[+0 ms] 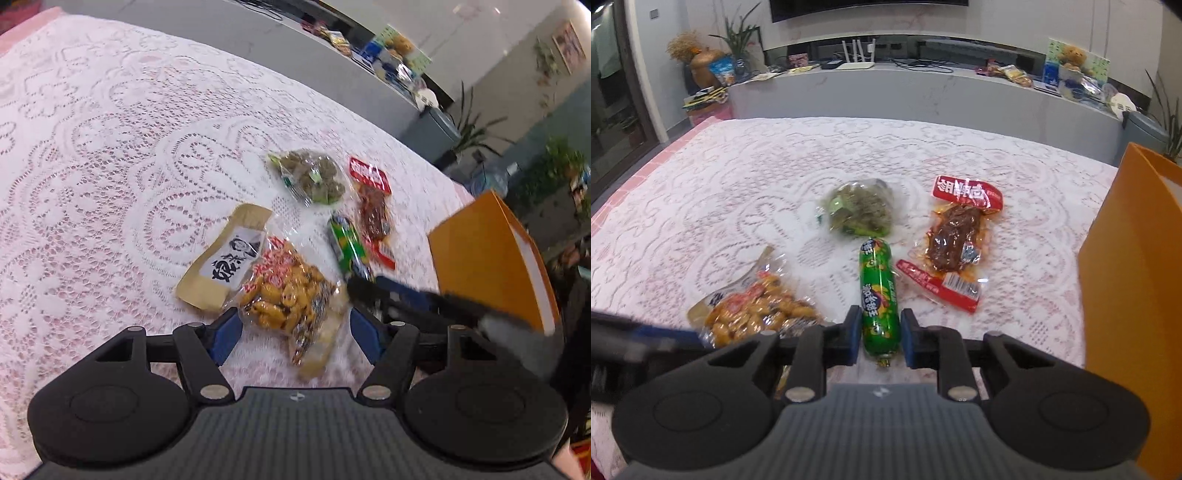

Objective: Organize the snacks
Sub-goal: 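Grasp the peanut bag with left tool while right tool grasps the green sausage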

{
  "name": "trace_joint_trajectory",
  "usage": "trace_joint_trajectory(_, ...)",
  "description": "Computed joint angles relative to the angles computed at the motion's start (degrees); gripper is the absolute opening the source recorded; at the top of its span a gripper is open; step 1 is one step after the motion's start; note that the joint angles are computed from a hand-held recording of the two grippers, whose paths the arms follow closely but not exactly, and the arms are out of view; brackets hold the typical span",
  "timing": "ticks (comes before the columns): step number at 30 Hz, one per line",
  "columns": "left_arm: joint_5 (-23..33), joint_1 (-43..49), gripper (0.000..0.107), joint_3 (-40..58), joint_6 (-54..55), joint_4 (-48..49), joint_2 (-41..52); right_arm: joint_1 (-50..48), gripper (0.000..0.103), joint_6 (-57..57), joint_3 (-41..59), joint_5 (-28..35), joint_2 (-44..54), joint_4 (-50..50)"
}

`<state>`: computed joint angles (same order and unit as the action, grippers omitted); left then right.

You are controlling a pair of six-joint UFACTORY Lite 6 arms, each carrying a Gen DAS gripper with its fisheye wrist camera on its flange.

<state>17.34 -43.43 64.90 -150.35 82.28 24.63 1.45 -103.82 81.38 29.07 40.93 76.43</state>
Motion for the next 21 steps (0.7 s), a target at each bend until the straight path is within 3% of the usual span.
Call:
trace_joint_trajectory(8, 7.55, 0.10, 0.076, 11.36, 17.91, -14.55, 8.53, -0.16, 0.020, -2.12, -2.82, 1.23, -1.93, -0.11)
trace_joint_trajectory(13, 9.54, 0.02, 0.077, 15.91, 23.56, -17.56, 11.70, -0.58, 0.019, -3.26, -4.92, 2.55, -3.32, -0.52)
trace_joint_trajectory(18, 15.99, -2.03, 0.077, 22.66, 32.09, -19.94, 16.99, -0.87, 0.019, -3.66, -5.39, 2.99, -3.51, -0.42)
trace_joint_trajectory(21, 16.29, -2.59, 0.077, 21.00, 28.92, -16.09, 16.56, -0.75, 0.019, -4.31, -5.61, 2.76, -3.70, -0.38)
